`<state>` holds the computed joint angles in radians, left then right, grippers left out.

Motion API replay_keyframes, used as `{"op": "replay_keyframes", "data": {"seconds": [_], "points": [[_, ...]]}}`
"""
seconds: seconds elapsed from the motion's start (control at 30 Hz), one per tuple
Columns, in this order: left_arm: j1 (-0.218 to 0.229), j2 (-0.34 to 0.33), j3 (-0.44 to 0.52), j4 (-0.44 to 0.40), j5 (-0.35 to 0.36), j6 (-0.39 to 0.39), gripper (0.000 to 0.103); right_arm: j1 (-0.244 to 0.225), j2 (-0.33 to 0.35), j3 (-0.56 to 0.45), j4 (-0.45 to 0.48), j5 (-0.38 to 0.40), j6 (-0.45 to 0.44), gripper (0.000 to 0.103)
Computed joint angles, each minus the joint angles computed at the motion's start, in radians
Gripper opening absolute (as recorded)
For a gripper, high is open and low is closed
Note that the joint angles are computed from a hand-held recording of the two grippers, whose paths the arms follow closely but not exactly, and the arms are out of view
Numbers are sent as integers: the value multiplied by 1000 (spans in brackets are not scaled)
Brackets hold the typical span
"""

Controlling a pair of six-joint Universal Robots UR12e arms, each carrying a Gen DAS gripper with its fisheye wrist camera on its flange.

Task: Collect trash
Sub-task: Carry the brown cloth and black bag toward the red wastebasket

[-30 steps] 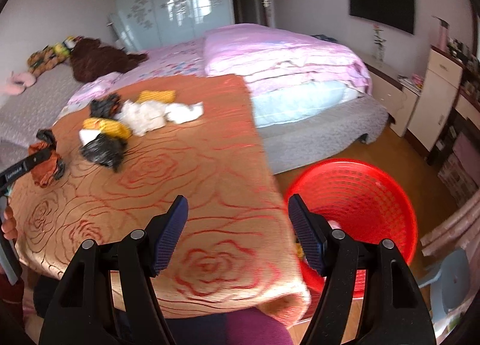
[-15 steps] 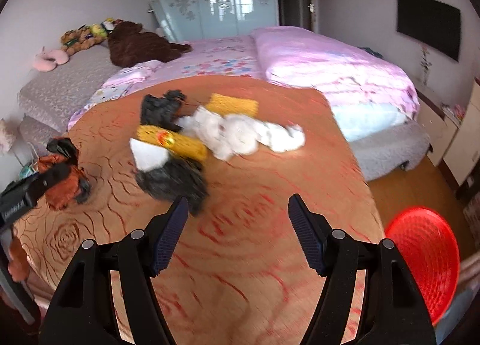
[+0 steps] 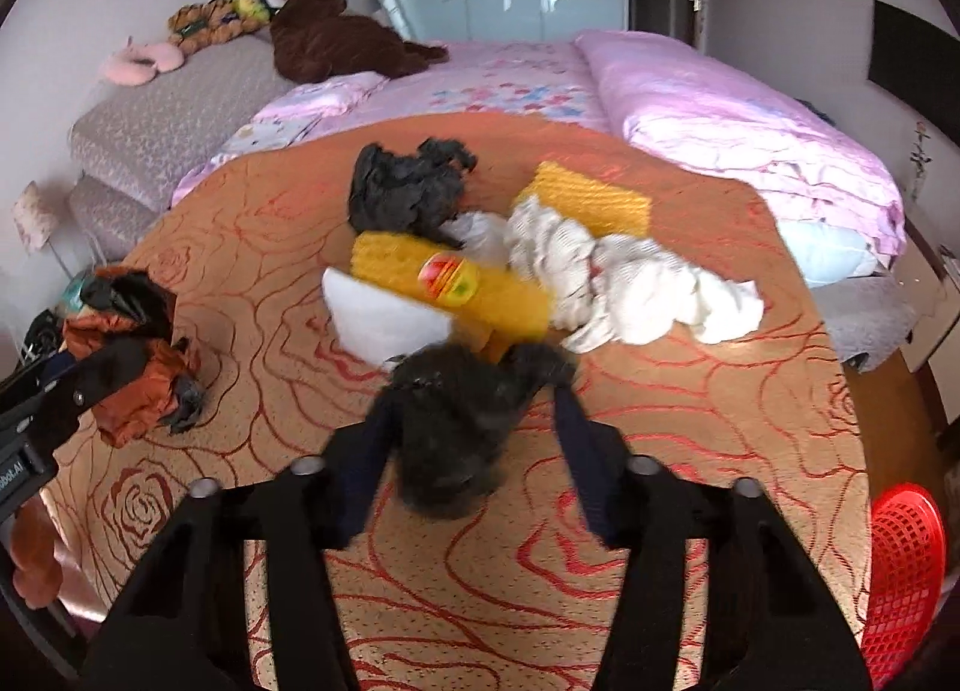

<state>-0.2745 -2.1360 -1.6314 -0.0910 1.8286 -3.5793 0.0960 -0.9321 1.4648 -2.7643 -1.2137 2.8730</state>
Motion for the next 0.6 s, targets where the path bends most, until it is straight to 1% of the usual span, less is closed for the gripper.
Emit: {"op": "replay_keyframes", "data": {"seconds": [0.07,0.17,0.3,0.6], "points": [[1,0,0,-1,-2,0,44,0,-3,6,-1,3,-7,39],[0,-2,2,0,0,3,44,-3,-8,16,-11,13,-1,36],[-2,-3,4,1,2,5,44,-8,-16,32,-31,22,12,35],[-10,-7,11,8,7,19,44,-23,-45,82,-93,3,24,35]]}}
